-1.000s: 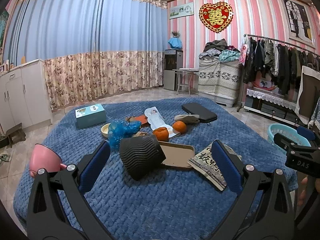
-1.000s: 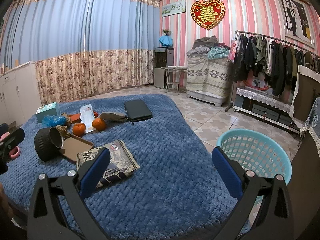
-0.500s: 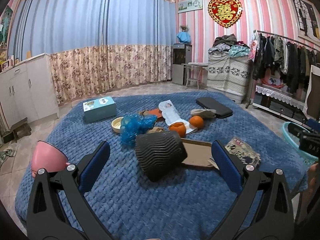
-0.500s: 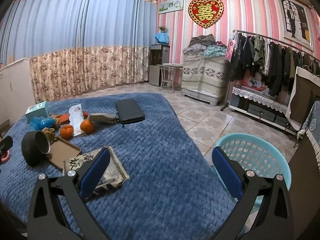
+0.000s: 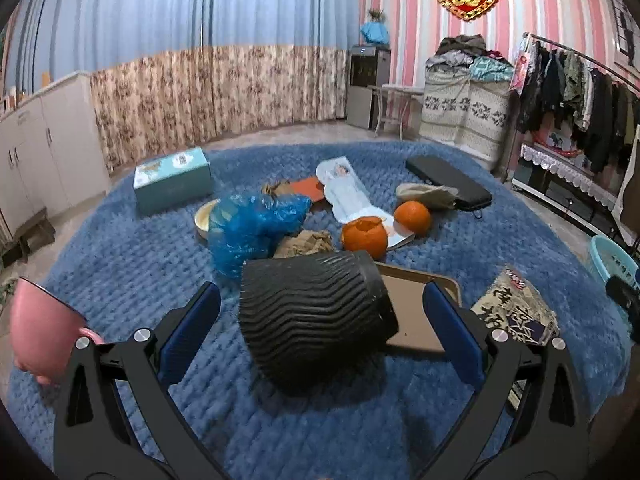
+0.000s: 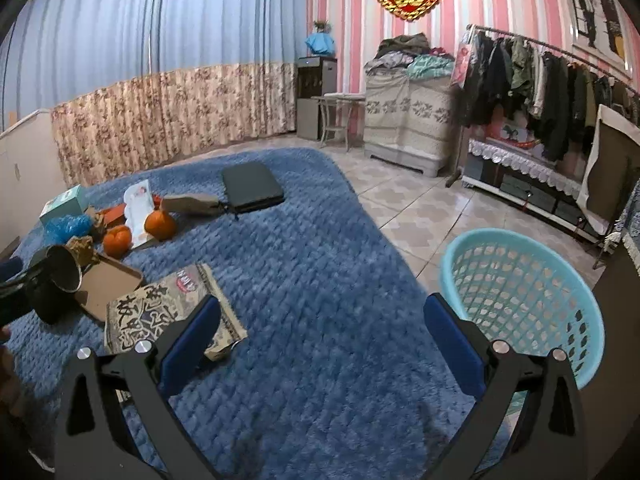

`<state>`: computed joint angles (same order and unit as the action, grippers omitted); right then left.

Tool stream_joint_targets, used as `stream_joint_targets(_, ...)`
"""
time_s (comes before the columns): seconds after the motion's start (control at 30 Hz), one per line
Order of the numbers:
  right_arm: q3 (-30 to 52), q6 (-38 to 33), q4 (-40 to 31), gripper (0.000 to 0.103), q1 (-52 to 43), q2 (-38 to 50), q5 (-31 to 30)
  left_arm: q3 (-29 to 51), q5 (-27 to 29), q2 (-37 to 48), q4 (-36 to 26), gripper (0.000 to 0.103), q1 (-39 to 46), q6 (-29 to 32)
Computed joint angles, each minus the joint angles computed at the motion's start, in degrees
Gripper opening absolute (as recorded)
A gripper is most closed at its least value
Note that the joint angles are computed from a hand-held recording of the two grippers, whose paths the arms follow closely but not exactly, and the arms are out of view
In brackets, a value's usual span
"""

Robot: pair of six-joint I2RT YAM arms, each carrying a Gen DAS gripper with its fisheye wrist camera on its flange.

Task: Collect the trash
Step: 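Grasp the printed snack bag with the right tool while the left tool grasps the black ribbed cup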

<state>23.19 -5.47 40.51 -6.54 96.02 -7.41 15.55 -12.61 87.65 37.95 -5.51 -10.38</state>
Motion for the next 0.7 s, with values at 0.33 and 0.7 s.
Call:
stream_joint_targets(0.33, 4.2, -1.4, -4.1, 0.099, 5.2, 4.9, 0.3, -1.0, 4.9, 0.9, 2.0, 0.078, 1.8, 4.4)
stream_joint_targets(0.7, 14.3, -0.9, -13.4, 0.097, 10.3, 14.0, 1.6, -8.1, 12.0, -19.8, -8.7, 0.078, 13.8, 9.8)
